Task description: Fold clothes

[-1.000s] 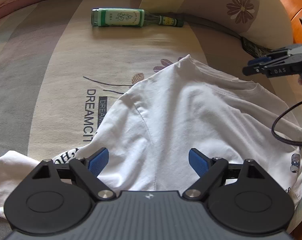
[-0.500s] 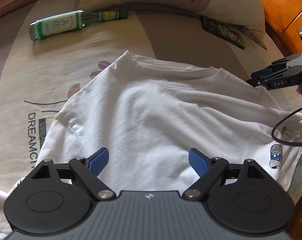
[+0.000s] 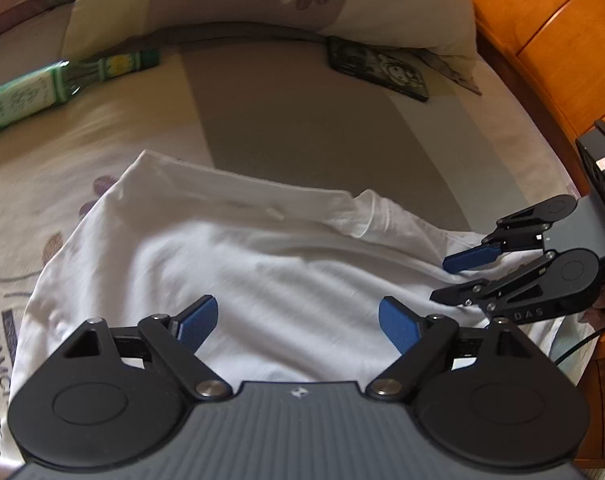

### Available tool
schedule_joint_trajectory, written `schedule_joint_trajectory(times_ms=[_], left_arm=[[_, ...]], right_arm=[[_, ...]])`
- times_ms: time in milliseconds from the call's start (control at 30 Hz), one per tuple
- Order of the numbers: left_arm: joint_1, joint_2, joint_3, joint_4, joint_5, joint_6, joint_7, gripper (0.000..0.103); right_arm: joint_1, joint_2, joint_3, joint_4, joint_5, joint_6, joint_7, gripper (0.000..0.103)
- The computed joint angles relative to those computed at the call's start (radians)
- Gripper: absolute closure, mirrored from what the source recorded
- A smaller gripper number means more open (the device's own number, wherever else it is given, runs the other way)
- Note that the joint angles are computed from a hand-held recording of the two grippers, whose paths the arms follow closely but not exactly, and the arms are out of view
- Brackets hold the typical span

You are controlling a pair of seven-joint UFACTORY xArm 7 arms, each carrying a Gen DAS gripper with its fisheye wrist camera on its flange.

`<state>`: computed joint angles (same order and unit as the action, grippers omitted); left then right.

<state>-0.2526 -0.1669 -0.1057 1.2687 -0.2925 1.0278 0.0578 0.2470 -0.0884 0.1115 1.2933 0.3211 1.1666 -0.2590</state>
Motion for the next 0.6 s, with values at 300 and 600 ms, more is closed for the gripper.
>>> schedule_joint_trajectory(times_ms=[300, 600], left_arm=[[-0.01, 0.045, -0.017, 0.017, 0.035, 0.011, -0.053, 0.016], [-0.006, -0.035, -0.012, -0.076, 0.037, 0.038, -0.113, 0.016]], right_arm=[[-0.033, 0.019, -0.033, 0.04, 0.071, -0.108, -0.1, 0.055], [-0.063, 0.186, -0.023, 0.175, 0.007, -0.231, -0.013, 0.055]])
